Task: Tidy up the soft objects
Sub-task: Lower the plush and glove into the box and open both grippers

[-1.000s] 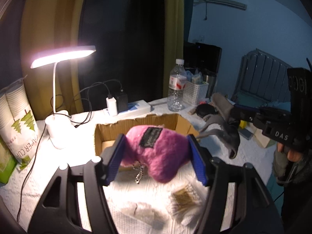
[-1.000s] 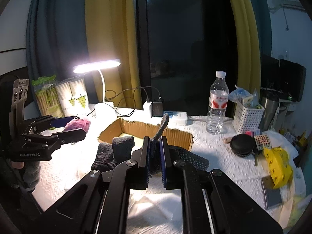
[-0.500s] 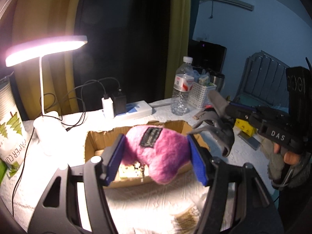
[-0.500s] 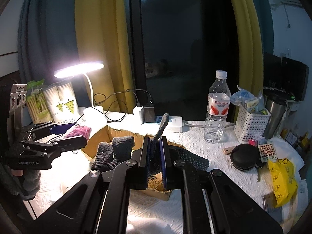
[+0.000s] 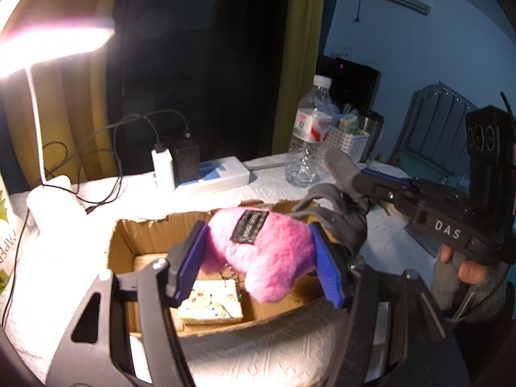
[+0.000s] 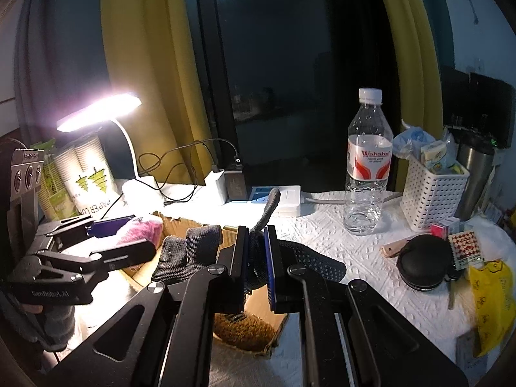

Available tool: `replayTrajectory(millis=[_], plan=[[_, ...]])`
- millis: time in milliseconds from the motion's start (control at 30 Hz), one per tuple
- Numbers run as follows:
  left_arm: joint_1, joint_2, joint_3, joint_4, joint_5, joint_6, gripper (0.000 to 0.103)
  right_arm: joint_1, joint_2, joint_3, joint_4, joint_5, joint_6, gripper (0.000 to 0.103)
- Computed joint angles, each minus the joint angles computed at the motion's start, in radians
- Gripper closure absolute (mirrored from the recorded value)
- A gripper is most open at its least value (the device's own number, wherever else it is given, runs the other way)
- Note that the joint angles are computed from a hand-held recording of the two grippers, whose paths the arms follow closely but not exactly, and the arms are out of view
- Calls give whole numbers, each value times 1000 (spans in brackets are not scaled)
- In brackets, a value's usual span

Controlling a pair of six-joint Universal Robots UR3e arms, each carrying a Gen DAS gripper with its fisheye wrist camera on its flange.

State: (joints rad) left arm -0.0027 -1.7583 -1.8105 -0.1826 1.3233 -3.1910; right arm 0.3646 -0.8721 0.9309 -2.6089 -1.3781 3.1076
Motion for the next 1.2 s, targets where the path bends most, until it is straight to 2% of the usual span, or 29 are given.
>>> replayTrajectory(millis=[233, 367, 433, 500, 567, 833, 1200], plan=[[-7, -91, 74, -32, -12, -12, 38, -4, 91, -112, 51, 9, -1, 92], [-12, -118, 101, -47, -6, -19, 28, -5, 130, -168, 87, 4, 3, 91], [-7, -120, 100, -45, -14, -23, 25, -4, 137, -183, 105, 3, 1, 85], [-8, -113, 91, -42, 0, -23, 25, -3, 132, -176, 102, 3, 2, 69], [-5, -100, 79, -40, 3, -24, 25, -1, 127, -170, 100, 1, 6, 68], [-2, -1, -10, -13, 36, -26, 24, 11, 47, -69, 60, -18, 13, 68], [-21, 183, -172, 8, 44, -26, 23, 49, -147, 201, -30, -60, 26, 68]])
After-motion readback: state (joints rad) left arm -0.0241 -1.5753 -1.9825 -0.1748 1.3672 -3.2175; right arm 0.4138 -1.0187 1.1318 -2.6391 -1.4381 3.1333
